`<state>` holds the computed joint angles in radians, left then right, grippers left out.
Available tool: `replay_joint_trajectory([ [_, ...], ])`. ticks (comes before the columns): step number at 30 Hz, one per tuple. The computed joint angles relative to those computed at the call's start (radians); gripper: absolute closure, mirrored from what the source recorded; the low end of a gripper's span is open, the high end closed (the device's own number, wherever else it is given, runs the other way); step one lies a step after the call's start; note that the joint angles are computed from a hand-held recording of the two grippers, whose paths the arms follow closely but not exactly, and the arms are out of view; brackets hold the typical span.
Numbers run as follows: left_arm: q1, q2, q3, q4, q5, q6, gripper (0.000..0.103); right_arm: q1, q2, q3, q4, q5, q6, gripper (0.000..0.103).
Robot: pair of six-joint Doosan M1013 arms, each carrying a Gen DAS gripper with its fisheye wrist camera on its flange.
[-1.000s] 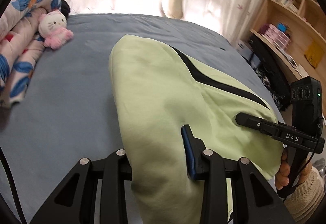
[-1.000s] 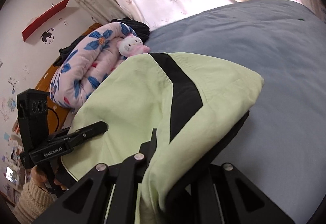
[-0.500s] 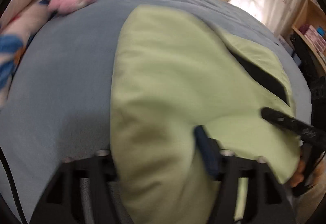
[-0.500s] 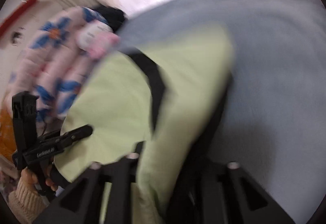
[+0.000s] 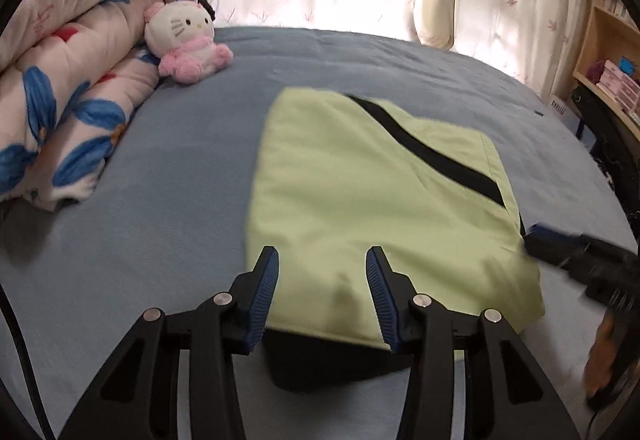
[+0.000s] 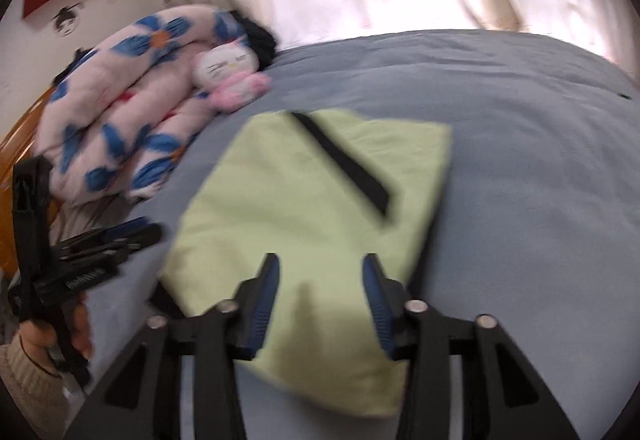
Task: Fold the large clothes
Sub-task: 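Release the folded bundle with the left tool and lift both tools away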
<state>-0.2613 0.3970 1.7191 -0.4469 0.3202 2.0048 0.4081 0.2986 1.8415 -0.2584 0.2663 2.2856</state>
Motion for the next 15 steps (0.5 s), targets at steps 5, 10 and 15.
replay_joint_trajectory([
  [5,-0.040,0.035,0.006,0.377,0.004,-0.374,0.064,0.031,0.069,-0.039,-0.216,0.163,0.217,0.089],
  [10,-0.042,0.025,0.032,0.416,-0.036,-0.372,0.063,-0.018,0.043,0.025,-0.158,0.106,0.212,0.103],
  [15,-0.041,0.007,0.044,0.433,-0.031,-0.417,0.063,-0.019,0.027,0.028,-0.141,0.127,0.198,0.103],
])
